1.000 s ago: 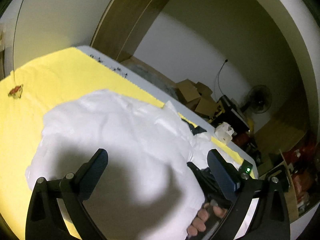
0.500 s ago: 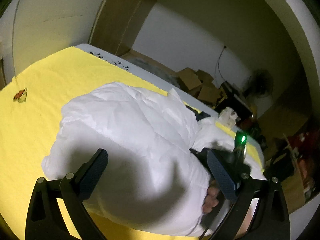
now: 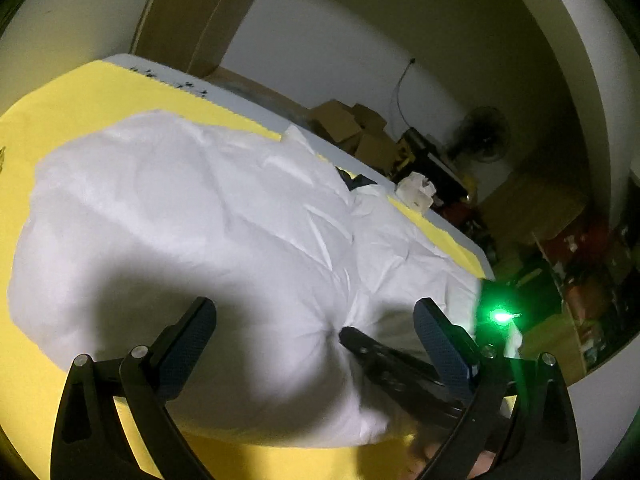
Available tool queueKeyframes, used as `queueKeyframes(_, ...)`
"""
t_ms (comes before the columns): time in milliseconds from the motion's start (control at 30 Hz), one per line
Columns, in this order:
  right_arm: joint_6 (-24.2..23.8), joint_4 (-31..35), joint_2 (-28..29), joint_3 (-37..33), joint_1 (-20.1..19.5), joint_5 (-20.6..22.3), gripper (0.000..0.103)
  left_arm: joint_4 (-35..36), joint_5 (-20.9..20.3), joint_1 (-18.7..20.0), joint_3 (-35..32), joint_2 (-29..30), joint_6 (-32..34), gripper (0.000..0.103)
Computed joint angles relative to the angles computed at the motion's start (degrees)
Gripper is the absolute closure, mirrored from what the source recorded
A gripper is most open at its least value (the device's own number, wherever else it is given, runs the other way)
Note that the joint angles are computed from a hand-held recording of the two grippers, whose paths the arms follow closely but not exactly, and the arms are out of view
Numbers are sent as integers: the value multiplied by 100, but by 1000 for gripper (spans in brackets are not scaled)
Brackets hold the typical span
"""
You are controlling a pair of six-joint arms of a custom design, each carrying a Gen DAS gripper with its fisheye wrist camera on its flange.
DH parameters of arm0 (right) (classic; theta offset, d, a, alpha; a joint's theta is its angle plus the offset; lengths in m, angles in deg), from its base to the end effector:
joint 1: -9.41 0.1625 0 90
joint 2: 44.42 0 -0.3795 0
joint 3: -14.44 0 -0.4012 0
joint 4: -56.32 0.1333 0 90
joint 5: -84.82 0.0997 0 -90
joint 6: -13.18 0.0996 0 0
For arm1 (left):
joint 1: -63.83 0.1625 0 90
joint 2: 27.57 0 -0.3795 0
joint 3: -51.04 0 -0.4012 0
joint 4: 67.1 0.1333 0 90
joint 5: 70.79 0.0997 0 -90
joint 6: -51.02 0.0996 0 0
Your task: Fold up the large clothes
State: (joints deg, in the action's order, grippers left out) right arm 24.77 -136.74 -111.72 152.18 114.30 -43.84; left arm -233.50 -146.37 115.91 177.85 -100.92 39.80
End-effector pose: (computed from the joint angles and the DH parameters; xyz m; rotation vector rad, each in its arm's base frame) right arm 0.1732 -0.3747 0.1228 -0.1821 -2.4739 0.9011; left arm -0.1684 -0.4735 0.1538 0.6173 2.9346 -0.7109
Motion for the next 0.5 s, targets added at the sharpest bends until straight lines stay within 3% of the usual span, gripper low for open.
queueKeyframes(200, -65, 322, 174, -212, -65, -116, 103, 132, 17, 20, 257, -459, -281, 4)
queueKeyframes(267, -150, 475, 171, -244, 148, -433, 103, 174, -43, 37, 409, -716, -296, 4)
queueKeyframes(300, 84, 561, 29, -167, 309, -546, 103, 167, -53, 52, 477, -813, -260, 4)
queueKeyframes(400, 162, 365, 84, 36, 1070, -1287, 103, 277, -30, 85, 639, -1092, -313, 3)
queueKeyframes(500, 753, 975, 162, 190, 1202, -1240, 103, 322, -67, 133, 671, -1112, -335, 3)
